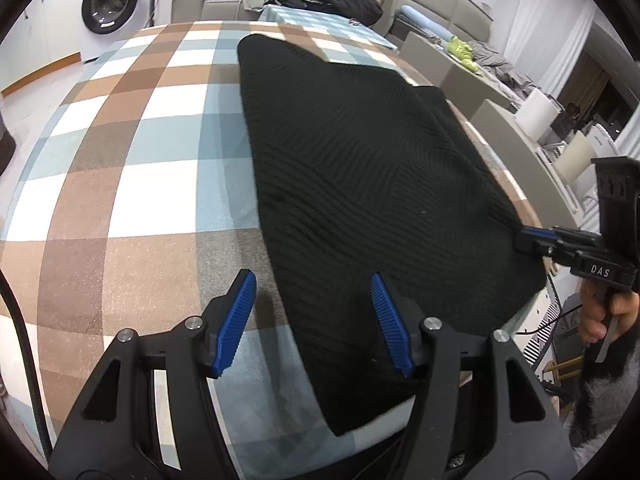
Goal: Fold small clothes
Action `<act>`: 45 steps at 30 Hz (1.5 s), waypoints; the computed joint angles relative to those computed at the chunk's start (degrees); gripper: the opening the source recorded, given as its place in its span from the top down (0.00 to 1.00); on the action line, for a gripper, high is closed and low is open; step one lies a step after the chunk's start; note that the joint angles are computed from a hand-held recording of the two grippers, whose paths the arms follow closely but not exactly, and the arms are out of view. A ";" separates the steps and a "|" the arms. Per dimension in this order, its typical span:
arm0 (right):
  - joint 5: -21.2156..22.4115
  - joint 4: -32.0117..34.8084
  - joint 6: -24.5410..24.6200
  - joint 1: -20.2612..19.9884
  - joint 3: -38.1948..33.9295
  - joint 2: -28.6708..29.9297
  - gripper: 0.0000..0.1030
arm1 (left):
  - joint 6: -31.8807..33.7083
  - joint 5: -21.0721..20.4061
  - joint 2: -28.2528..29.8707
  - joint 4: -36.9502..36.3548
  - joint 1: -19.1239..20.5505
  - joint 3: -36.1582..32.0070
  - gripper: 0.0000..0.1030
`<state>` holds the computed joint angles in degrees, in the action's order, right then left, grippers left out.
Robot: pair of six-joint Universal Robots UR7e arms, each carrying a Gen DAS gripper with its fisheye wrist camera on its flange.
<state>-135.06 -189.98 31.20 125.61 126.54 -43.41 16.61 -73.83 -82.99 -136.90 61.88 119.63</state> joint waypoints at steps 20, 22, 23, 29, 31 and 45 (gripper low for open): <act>-0.77 -3.05 -1.95 1.76 2.15 0.16 0.77 | 1.25 -2.72 -3.01 3.11 -0.74 1.24 0.45; 0.04 -3.00 -2.84 1.40 2.00 0.58 0.76 | 1.56 -3.27 -3.07 2.42 -1.50 1.33 0.45; -0.14 -2.16 -2.57 1.14 1.79 0.86 0.76 | 1.86 -4.15 -3.04 2.25 -1.81 1.35 0.45; -2.20 6.21 -0.69 1.93 1.31 -1.34 0.81 | 4.90 -5.57 -1.75 2.27 -4.45 2.79 0.45; -3.28 4.47 -1.96 1.80 1.50 -2.24 0.77 | 5.84 -3.77 -1.17 3.65 -5.15 3.75 0.44; 4.75 -3.27 -13.19 -15.25 -13.06 0.55 0.72 | 4.95 -6.92 -4.20 2.61 -2.00 2.03 0.41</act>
<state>-130.32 -193.26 18.01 110.36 113.49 -42.85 21.57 -80.74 -87.19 -134.29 59.88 121.66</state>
